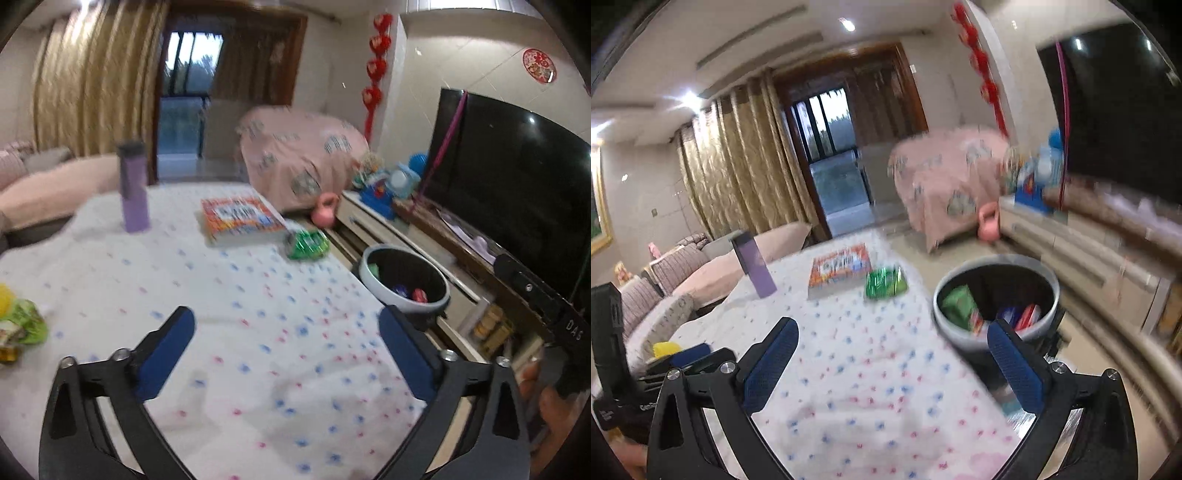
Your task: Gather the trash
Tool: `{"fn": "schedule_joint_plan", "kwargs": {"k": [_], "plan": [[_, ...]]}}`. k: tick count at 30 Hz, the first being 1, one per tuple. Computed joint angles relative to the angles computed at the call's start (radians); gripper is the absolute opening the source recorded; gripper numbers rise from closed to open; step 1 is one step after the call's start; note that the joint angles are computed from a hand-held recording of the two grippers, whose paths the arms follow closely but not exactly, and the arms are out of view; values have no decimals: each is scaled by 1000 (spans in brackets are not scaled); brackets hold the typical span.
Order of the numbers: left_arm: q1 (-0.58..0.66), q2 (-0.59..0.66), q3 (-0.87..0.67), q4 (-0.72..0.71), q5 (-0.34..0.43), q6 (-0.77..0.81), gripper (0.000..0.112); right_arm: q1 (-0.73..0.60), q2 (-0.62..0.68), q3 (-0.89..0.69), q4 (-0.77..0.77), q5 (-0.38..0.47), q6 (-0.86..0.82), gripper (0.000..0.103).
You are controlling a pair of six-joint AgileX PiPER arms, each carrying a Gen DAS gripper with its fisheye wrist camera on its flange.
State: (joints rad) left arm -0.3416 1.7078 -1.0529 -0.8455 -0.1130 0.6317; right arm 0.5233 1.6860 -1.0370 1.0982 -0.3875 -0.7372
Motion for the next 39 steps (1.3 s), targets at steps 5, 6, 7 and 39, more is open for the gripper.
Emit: {"fn": "schedule_joint_plan", "kwargs": {"k": [5,6,7,39], "plan": [[-51,-3,85,-89,-208,80,103,90,27,34,22,-200,-35,103],[-57,-1,93,-98,-230,85,103,104,43,40,8,-243,-21,103],[-66,4,98,-129,-260,112,103,115,62,44,-9,-281,-1,103],[-133,24,147,-195,-392,178,103,106,113,86,-74,-306,104,103]]}}
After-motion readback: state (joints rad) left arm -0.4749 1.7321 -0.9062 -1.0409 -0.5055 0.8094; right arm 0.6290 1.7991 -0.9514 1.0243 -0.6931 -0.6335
